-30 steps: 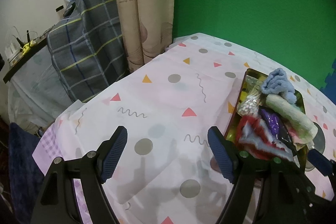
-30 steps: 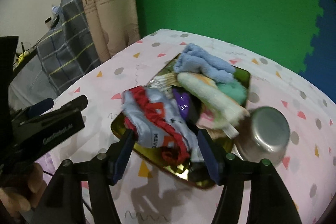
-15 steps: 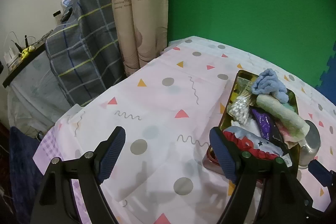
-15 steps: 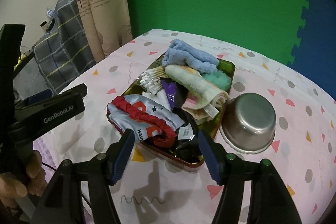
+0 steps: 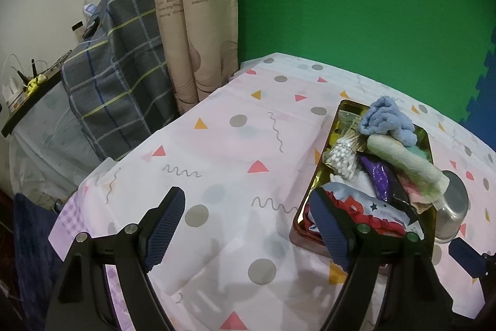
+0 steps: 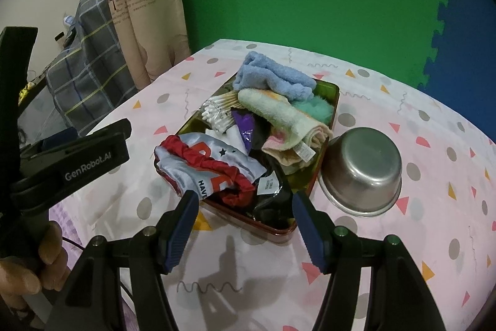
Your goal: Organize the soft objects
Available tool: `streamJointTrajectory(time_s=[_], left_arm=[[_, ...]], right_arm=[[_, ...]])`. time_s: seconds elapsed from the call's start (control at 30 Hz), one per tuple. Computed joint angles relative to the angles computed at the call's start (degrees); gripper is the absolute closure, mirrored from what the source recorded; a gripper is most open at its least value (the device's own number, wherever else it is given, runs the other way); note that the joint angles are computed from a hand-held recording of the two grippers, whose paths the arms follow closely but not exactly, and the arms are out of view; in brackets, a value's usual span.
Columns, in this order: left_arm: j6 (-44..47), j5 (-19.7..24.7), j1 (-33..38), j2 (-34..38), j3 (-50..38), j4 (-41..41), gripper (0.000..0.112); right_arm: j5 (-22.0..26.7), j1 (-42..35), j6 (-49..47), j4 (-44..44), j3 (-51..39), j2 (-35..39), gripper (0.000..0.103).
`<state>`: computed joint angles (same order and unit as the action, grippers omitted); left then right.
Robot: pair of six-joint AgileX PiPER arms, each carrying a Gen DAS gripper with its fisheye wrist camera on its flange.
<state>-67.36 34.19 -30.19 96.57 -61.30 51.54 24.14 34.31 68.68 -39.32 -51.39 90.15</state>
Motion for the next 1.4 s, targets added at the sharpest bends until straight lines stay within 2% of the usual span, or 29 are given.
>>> streamJointTrajectory(time_s=[1.4], left_arm=[[2.28, 0.38, -0.97, 0.8, -1.91, -1.51, 0.032]], right_arm=[[-0.38, 0.33, -4.51, 4.15, -0.71, 1.81, 0.038]])
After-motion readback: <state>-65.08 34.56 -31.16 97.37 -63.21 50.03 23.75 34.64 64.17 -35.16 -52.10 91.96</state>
